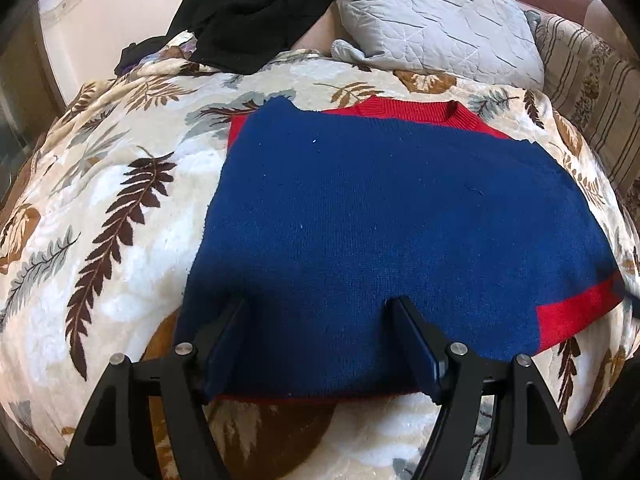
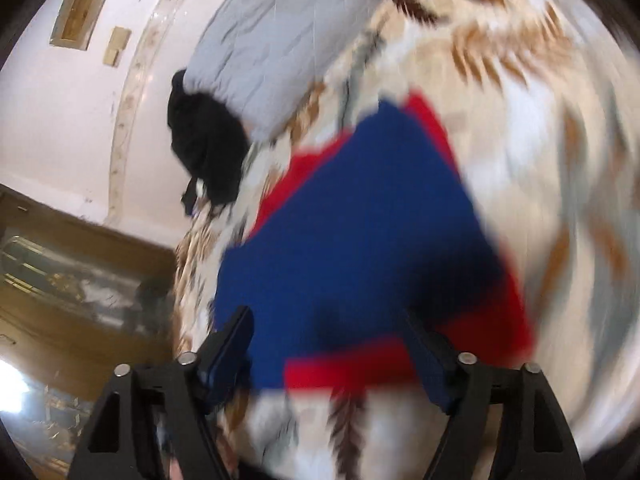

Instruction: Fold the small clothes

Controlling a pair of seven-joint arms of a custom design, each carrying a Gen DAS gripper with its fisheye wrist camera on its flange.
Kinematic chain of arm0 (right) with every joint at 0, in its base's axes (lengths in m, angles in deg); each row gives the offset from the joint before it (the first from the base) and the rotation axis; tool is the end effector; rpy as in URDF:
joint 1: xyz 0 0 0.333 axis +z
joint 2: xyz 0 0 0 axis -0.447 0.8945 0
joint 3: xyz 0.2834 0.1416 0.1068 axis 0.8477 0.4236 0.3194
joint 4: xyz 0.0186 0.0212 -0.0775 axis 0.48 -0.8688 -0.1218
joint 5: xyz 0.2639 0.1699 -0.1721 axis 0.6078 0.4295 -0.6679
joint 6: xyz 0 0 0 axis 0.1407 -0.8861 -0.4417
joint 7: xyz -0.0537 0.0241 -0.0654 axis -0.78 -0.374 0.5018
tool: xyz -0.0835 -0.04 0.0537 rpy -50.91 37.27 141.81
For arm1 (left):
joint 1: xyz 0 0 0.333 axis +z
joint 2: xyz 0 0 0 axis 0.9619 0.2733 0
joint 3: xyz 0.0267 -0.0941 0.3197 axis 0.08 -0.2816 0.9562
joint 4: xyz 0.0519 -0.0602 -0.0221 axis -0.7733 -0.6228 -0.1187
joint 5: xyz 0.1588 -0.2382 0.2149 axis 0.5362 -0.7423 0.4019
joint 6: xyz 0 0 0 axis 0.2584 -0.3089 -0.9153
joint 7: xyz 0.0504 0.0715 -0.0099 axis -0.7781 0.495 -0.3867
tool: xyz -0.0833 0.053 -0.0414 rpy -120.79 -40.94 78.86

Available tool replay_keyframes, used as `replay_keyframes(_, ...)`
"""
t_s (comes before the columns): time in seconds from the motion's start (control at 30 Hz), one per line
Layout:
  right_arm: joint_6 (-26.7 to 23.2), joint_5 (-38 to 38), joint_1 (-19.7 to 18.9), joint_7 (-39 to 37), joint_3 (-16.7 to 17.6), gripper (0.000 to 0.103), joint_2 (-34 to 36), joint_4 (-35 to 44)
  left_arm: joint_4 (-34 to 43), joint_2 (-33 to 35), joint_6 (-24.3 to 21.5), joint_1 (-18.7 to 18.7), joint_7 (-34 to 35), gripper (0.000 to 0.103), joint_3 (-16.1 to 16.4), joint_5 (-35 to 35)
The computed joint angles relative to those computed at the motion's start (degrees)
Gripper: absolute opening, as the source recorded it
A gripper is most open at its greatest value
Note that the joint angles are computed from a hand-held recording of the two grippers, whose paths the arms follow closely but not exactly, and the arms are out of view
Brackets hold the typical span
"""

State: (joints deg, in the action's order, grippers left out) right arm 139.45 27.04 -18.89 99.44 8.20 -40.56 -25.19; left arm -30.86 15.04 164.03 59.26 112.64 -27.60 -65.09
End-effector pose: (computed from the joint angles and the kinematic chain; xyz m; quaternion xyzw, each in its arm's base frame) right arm 0.6835 0.2188 0.4547 -0.5188 0.7195 0.1436 0.4388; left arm 0.6946 -0.2240 0.4630 -0.6760 0.6790 -0.2043 0.2006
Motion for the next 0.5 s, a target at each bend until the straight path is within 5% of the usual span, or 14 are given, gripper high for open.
replay_keyframes(0.27,6.3,1.0,2.3,5.9,-0.9,0.08,2.6,0.1,-1.2,-1.6,0.4,-0.4,-1.4,0.075,0.2,0.7)
replay_keyframes(0.5,12.8,1.6,0.6,10.2,2.1,0.08,4.3,0.5,2.3,-0.1,0.6,-0.6,-2.8,0.075,0.4,0.9)
